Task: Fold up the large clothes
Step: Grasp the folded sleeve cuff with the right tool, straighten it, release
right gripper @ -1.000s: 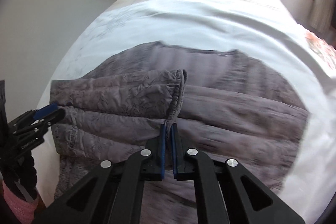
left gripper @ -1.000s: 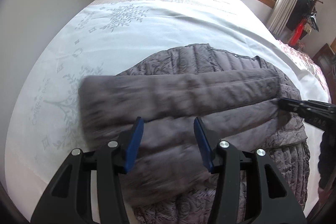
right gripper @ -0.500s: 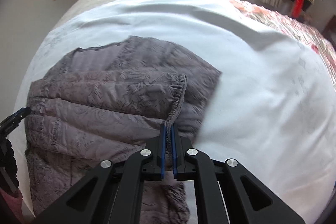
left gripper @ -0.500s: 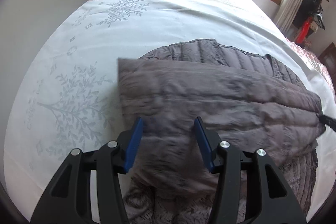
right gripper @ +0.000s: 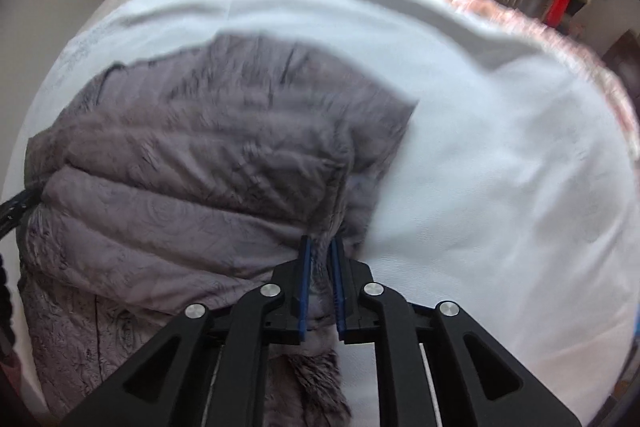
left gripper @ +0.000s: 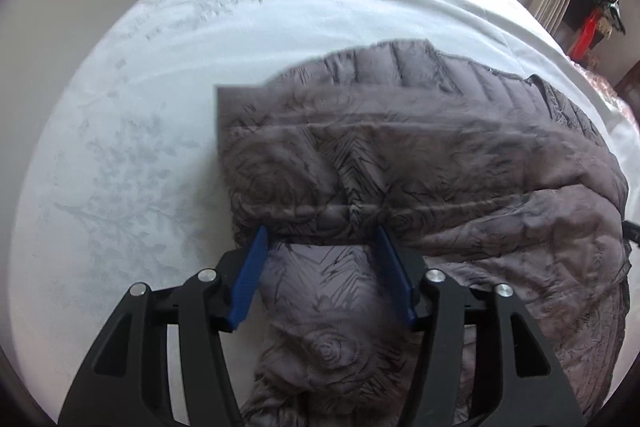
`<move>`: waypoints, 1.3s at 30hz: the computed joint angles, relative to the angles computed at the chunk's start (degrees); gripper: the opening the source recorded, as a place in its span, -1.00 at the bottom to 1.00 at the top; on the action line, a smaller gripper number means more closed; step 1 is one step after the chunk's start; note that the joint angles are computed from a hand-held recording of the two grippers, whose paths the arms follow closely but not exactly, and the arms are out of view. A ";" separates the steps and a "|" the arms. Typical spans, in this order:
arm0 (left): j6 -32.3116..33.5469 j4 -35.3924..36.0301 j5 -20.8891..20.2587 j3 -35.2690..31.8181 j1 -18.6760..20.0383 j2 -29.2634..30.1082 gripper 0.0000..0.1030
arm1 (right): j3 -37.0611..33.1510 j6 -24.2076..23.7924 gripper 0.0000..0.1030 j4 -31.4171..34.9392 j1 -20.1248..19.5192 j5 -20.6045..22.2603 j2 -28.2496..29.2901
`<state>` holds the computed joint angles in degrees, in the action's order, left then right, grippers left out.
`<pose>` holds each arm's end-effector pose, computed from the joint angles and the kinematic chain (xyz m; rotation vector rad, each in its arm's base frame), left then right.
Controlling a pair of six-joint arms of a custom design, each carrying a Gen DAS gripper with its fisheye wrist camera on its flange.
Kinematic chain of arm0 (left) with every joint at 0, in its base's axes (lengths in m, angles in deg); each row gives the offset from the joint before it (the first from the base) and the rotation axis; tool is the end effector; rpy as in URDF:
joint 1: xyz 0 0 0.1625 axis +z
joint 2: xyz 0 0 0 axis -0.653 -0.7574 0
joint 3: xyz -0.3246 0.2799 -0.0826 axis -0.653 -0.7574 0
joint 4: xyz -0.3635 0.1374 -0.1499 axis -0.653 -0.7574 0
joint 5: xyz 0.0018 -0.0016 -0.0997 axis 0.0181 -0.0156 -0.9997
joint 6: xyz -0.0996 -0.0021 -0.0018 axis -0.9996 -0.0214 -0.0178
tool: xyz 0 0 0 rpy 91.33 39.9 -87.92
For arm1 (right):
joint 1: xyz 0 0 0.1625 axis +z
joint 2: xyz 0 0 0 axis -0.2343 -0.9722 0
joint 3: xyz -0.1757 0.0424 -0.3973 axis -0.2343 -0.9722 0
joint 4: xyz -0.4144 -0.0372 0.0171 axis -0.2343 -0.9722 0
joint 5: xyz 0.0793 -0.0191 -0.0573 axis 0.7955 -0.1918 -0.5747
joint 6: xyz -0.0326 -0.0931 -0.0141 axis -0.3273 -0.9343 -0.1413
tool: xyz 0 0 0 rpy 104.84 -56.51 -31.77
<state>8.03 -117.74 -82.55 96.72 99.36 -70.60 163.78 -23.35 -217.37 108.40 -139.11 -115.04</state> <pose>-0.1195 -0.6090 0.1880 -0.0297 2.2461 -0.6318 0.1274 -0.6702 0.1788 0.3492 -2.3680 0.3811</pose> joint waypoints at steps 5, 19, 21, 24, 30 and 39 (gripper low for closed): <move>5.46 -6.86 -0.55 -0.83 -3.43 0.91 0.07 | -1.65 0.32 -0.55 -0.15 1.95 5.35 -0.60; 11.56 -5.95 -1.55 -8.99 -0.48 10.92 0.14 | -9.11 0.13 -0.59 3.11 2.27 1.67 10.06; 12.22 -6.63 -2.05 -9.13 -0.01 11.15 0.14 | -9.12 -0.29 -0.59 2.12 2.59 0.36 10.68; 11.31 -5.53 -2.44 -9.74 0.07 10.89 0.14 | -9.61 2.25 -0.59 4.46 2.44 1.69 10.05; 7.90 -7.71 -2.22 -4.65 -3.46 5.95 0.11 | -2.60 2.15 -0.56 2.82 2.92 9.42 3.07; 3.13 -2.94 -1.22 -0.17 -5.54 4.53 0.14 | 1.72 1.22 -0.56 1.50 3.21 7.33 1.89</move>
<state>11.16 -120.68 -83.77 96.56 93.82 -66.07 165.50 -22.12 -215.88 111.61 -131.78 -113.15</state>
